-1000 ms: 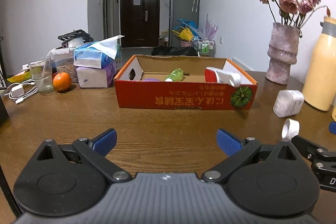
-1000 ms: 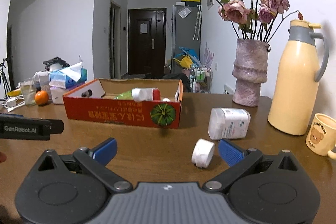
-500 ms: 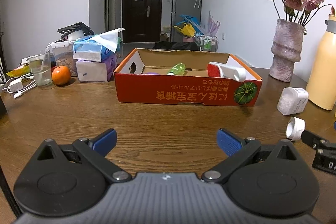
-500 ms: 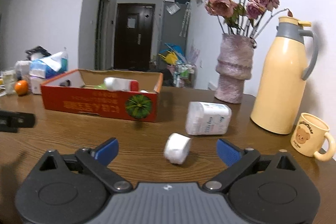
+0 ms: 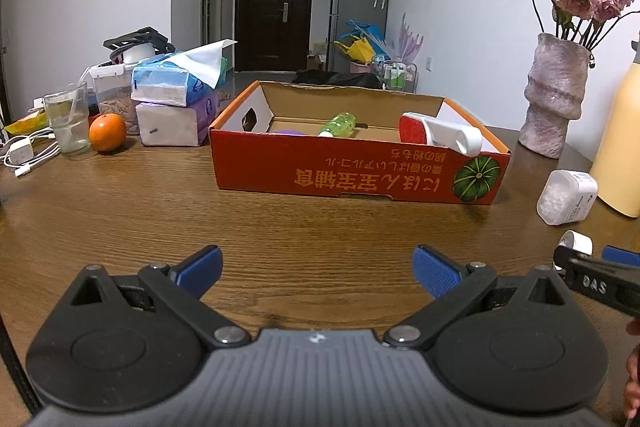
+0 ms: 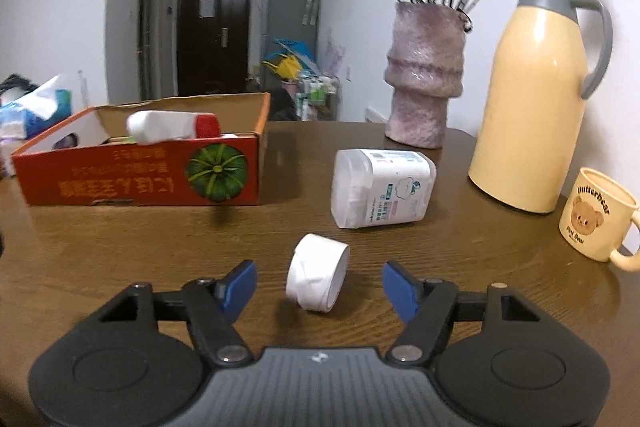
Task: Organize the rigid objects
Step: 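Move the right gripper to the white ring and close on it, then move the left gripper toward the white pill bottle while the right holds the ring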
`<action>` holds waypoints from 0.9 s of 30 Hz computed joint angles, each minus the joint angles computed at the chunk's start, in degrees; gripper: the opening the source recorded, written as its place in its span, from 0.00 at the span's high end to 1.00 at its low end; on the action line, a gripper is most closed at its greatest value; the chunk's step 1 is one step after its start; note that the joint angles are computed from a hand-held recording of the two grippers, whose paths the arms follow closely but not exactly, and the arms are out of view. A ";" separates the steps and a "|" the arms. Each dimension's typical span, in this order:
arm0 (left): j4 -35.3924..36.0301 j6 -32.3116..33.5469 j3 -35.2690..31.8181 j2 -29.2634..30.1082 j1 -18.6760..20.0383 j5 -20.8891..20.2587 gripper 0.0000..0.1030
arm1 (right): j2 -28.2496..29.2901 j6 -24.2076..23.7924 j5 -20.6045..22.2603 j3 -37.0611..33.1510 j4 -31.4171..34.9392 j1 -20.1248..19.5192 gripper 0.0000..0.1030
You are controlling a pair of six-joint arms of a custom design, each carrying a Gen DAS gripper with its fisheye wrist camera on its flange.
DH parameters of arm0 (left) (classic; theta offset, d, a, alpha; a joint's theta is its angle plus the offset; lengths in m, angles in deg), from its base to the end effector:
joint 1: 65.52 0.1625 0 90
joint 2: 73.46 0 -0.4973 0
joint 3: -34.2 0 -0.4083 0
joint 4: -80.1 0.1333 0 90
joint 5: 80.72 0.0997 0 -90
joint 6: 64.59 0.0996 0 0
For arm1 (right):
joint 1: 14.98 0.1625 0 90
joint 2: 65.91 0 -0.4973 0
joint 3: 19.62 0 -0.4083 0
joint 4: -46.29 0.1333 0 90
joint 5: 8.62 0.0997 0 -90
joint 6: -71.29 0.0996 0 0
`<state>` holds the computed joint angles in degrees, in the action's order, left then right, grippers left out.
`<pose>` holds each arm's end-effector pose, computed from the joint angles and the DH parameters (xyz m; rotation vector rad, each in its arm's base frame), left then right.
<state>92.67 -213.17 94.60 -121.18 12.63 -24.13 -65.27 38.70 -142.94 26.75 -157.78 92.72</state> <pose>0.0269 -0.7879 0.3152 0.4066 2.1188 -1.2161 0.3283 -0.8191 -0.0777 0.3564 -2.0125 1.1924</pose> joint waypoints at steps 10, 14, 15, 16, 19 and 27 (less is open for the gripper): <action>-0.11 0.60 -0.84 1.17 -0.38 -0.07 0.00 | 1.05 5.43 -1.10 -3.85 5.93 -0.53 0.77; 0.16 0.47 -1.34 1.59 -0.45 -0.16 0.00 | 0.12 4.57 0.40 -1.96 2.88 -0.61 0.77; 0.28 0.30 -1.48 1.68 -0.48 -0.20 0.00 | -0.12 4.48 0.71 -1.50 2.39 -0.64 0.77; 0.37 0.17 -1.59 1.76 -0.53 -0.24 0.00 | -0.41 4.45 1.05 -1.00 1.88 -0.68 0.77; 0.55 -0.10 -1.79 1.97 -0.69 -0.16 0.00 | -1.22 4.59 1.87 0.38 0.58 -0.79 0.77; 0.33 -0.29 -1.70 2.85 -1.80 -0.35 0.00 | -3.49 3.81 3.98 4.40 -3.58 -1.27 0.77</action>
